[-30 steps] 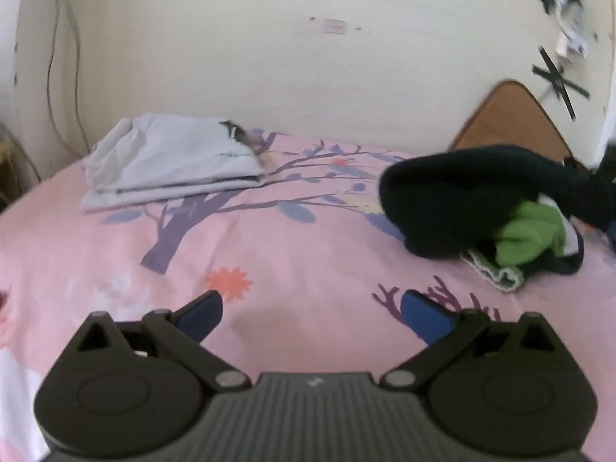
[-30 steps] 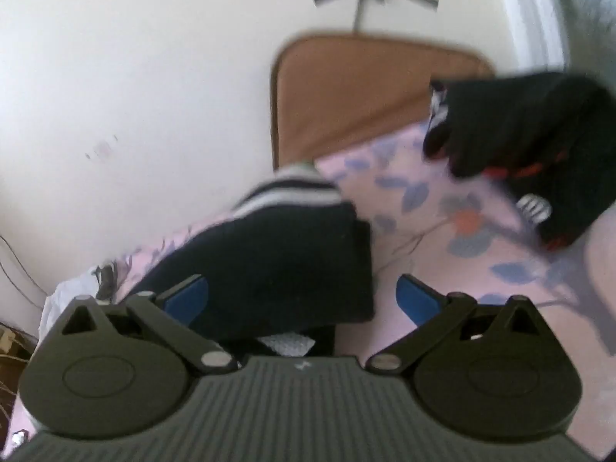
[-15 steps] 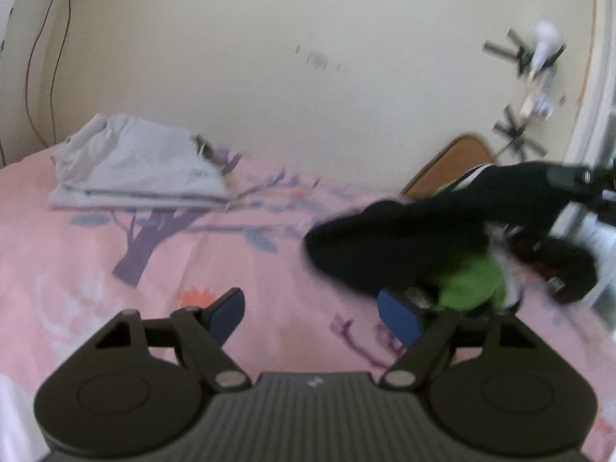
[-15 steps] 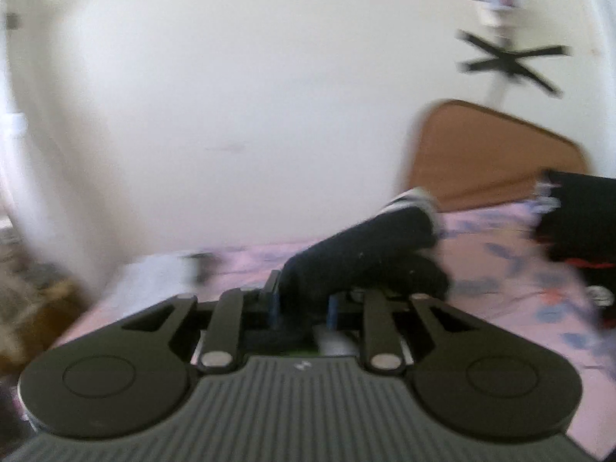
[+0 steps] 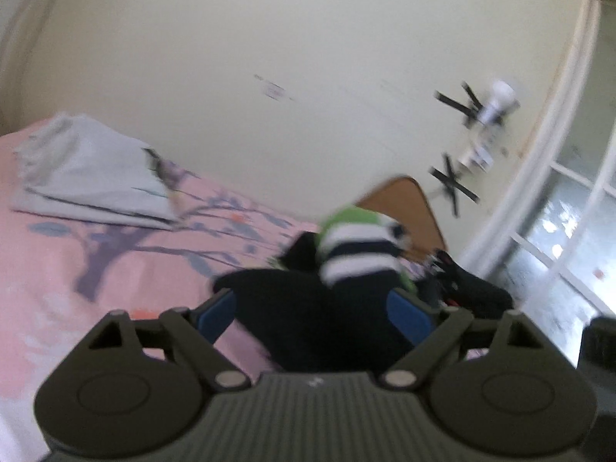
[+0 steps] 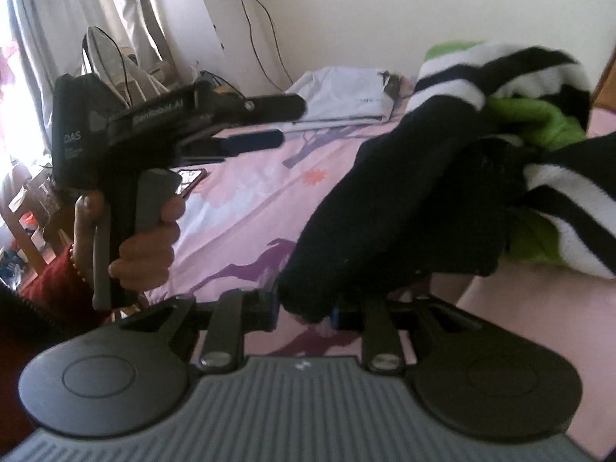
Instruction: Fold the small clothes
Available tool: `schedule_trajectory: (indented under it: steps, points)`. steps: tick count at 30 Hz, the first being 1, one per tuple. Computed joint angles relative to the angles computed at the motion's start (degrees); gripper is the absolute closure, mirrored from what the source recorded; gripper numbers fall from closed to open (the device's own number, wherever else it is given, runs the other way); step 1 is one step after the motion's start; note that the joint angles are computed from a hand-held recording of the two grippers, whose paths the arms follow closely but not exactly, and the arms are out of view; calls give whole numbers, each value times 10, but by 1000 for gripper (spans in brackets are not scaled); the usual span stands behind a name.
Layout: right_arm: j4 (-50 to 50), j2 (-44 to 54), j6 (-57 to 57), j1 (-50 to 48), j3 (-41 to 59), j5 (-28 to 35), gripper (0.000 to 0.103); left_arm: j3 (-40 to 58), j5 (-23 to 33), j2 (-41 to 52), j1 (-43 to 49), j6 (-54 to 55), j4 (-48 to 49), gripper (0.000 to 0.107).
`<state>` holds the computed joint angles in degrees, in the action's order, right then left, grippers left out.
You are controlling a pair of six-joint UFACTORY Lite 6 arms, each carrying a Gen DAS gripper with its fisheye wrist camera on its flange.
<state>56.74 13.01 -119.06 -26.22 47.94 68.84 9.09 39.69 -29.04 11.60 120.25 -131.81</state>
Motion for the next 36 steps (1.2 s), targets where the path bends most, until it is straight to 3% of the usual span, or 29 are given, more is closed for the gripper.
schedule_trajectory:
  steps: [2, 5, 8, 9, 10, 11, 12, 17, 18, 19, 20, 21, 24, 27, 33, 36]
  points:
    - [-13, -5, 2, -28, 15, 38, 39, 10, -8, 24, -46, 28, -40, 18]
    - [26, -32, -26, -70, 25, 64, 37, 49, -6, 93, -91, 38, -71, 22]
    - [98, 2, 13, -96, 106, 59, 36, 91, -2, 153, -111, -20, -32, 35]
    - [128, 16, 41, -89, 131, 36, 33, 97, 2, 165, -115, -35, -17, 48]
    - [164, 29, 53, -72, 141, -1, 23, 105, 4, 179, -122, -48, -6, 68]
    - [196, 56, 75, -59, 174, -36, 15, 111, -4, 190, -135, -53, -7, 77]
    - [227, 77, 88, -39, 196, -73, 15, 113, -12, 193, -147, -48, -19, 87]
    - [228, 254, 231, 60, 387, -216, 15, 80, -15, 149, -144, -48, -31, 92]
    - [217, 281, 251, 64, 410, -232, 16, 72, -15, 132, -135, -55, -23, 92]
    - [217, 297, 261, 74, 417, -242, 33, 66, -15, 116, -125, -62, -15, 92]
    - [209, 316, 275, 79, 430, -232, 81, 57, -12, 97, -109, -75, 1, 92]
    - [199, 319, 274, 73, 421, -212, 98, 55, -15, 81, -98, -93, 16, 92]
    - [268, 223, 154, 65, 300, -197, 97, 45, -10, 42, -57, -136, 57, 93]
    - [256, 121, 101, 19, 210, -90, 97, 37, 18, 22, 4, -175, 104, 94]
    - [91, 1, 50, -67, 122, 144, 97, 24, 88, 17, 135, -223, 182, 98]
    - [9, -7, -9, -66, 96, 186, 91, 24, 112, 50, 161, -206, 200, 97]
